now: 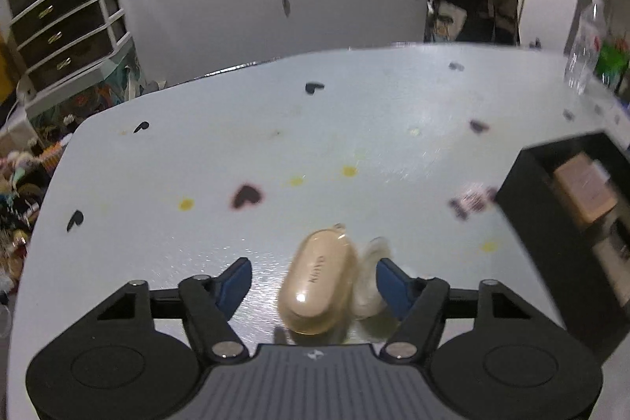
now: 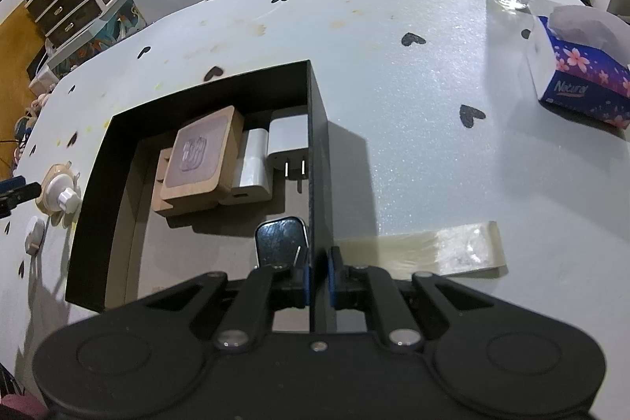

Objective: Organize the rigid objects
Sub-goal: 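Move the left tool to the beige earbud case and grasp it, then carry the beige earbud case into the black box and lower it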

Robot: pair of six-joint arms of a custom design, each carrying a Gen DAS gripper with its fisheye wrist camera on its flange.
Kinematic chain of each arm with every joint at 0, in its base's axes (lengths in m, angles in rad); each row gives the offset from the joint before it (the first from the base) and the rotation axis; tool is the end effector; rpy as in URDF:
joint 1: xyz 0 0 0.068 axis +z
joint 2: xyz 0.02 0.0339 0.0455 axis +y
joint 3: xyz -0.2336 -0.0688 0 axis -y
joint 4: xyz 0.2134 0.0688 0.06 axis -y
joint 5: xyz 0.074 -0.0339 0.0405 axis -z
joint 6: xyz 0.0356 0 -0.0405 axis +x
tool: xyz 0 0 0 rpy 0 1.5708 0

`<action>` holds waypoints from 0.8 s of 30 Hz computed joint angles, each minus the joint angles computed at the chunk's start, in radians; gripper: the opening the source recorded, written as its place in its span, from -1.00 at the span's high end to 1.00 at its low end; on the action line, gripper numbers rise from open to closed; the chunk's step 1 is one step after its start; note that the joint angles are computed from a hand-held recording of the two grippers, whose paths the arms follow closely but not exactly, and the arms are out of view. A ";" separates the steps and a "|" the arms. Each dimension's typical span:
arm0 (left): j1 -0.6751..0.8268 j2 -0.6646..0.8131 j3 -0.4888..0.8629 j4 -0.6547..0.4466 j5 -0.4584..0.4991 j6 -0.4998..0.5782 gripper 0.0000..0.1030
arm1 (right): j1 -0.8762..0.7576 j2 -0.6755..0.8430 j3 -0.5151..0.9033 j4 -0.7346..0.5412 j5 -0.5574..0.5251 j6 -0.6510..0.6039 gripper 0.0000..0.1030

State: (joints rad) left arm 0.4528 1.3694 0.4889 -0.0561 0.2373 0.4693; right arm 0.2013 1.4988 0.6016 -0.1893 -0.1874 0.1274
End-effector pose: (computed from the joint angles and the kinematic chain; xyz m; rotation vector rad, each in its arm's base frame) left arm 0.2013 0.0886 0.1286 0.1170 2.4700 0.0969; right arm 0.2279 0.0533 0.1207 -0.1607 2.6682 0.3557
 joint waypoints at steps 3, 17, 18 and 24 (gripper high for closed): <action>-0.017 0.074 0.024 0.029 -0.034 0.030 -0.21 | -0.001 0.001 0.002 -0.002 0.000 0.000 0.82; -0.086 0.184 0.069 0.045 -0.098 -0.017 0.03 | 0.001 0.010 0.009 -0.004 0.002 0.007 0.81; -0.088 0.185 0.075 0.035 -0.102 -0.027 0.04 | 0.001 0.010 0.009 -0.004 0.002 0.007 0.81; -0.071 0.121 0.065 0.003 -0.124 -0.129 0.07 | 0.001 0.010 0.009 -0.003 0.002 0.007 0.81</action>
State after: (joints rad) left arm 0.3818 1.4905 0.5540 -0.0529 0.1135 0.3405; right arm 0.2026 1.5085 0.6103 -0.1923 -0.1850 0.1343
